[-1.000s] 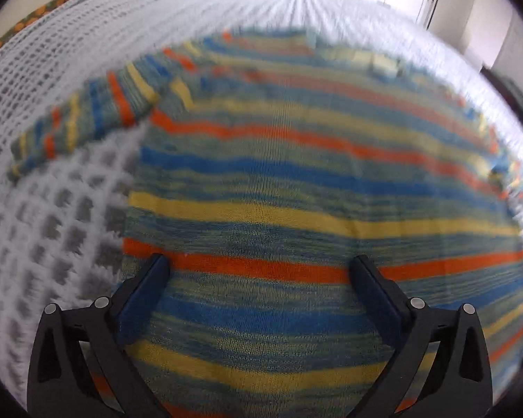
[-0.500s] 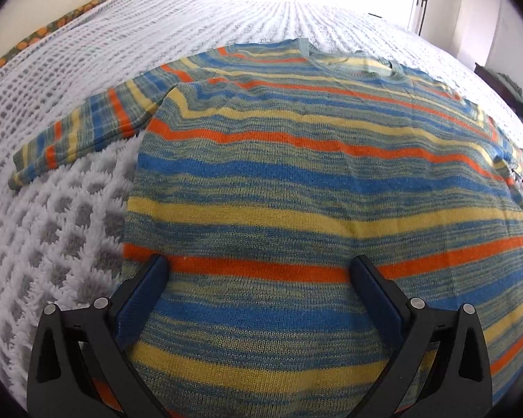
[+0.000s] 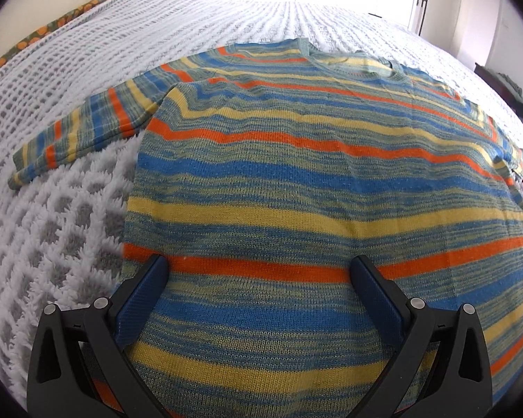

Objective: Fold small clothes

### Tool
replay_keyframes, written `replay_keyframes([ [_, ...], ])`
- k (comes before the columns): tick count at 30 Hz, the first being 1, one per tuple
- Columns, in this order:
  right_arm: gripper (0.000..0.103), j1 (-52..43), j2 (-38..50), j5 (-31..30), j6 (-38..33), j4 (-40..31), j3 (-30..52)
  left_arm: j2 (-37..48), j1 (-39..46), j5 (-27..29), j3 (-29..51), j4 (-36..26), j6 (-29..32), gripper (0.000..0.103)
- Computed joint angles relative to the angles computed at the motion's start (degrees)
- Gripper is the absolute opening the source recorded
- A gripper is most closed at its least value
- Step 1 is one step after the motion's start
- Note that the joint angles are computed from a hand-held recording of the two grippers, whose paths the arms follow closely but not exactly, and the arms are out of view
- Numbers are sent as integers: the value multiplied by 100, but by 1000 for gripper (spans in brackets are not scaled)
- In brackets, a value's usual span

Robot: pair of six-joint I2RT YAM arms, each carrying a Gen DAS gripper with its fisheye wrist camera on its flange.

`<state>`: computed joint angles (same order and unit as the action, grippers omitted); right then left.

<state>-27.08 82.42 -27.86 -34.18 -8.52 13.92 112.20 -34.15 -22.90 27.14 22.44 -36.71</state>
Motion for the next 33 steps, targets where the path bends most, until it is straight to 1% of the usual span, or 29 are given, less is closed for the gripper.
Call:
replay_keyframes([
  [3, 92, -6, -33, 9, -21, -27, 3, -1, -1, 0, -2, 4, -1, 103],
  [13, 94, 52, -32, 66, -29, 212, -121, 2, -4, -3, 2, 0, -8, 103],
  [33, 94, 35, -87, 66, -65, 217, -170, 12, -3, -4, 17, -5, -12, 103],
])
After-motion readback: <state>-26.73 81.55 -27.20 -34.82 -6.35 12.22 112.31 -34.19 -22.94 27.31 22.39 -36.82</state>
